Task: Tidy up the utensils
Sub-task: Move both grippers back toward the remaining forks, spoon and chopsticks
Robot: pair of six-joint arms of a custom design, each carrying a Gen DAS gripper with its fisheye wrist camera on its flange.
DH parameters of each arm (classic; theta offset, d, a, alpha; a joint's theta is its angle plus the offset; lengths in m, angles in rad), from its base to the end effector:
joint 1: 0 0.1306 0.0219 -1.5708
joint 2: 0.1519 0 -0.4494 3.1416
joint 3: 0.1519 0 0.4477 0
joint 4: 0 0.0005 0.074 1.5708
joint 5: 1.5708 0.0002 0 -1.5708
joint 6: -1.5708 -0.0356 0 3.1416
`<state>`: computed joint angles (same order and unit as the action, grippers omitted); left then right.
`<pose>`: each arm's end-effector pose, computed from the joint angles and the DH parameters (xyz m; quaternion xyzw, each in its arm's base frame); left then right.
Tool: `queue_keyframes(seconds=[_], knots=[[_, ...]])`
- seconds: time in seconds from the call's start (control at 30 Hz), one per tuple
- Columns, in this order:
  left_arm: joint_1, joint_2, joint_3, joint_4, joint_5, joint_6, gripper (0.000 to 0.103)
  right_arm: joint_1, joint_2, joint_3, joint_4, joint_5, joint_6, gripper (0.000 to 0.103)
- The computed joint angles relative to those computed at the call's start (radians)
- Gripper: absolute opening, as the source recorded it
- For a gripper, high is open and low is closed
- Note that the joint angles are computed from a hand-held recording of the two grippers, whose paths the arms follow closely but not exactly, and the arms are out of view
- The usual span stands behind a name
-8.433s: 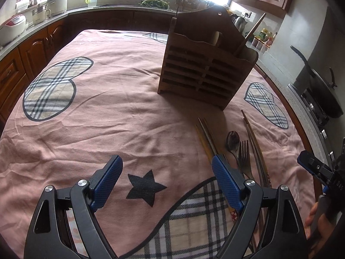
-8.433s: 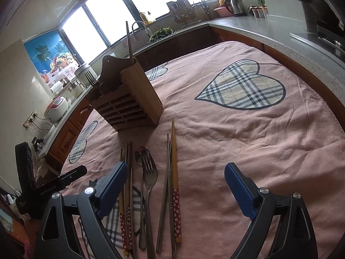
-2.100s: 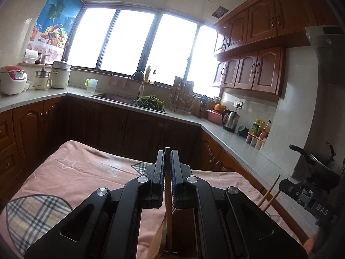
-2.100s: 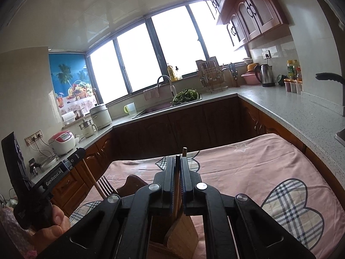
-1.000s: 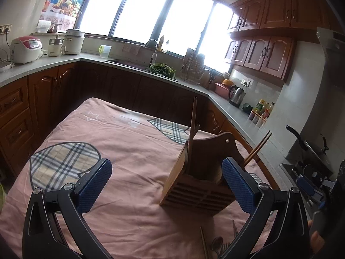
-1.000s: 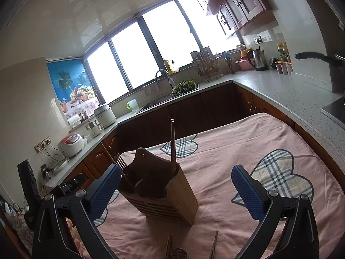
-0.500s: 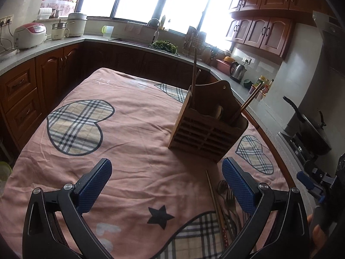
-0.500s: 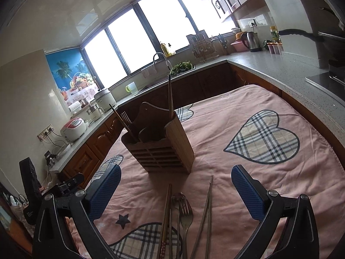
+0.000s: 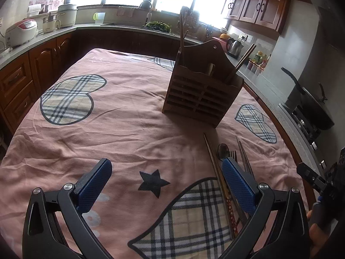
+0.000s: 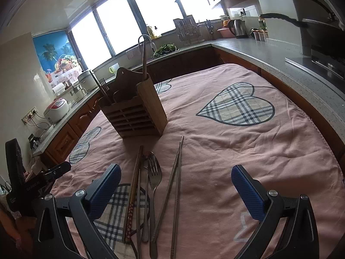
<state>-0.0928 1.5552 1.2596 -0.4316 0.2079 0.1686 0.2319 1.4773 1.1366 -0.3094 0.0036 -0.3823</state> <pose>0.5891 -0.0627 0.3729 0.0081 0.9084 -0.1469 0.3914 0.5425 0.1275 0.3631 0.0681 0.8933 0.1328 0.4240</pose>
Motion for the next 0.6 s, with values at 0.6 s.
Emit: queue_keyframes(seconds=[0.6], knots=[[-0.105,0.147,0.164,-0.213,-0.106,-0.196,0.103,-0.028,0.035,0.02,-0.049,-0.009,0.005,0.103]])
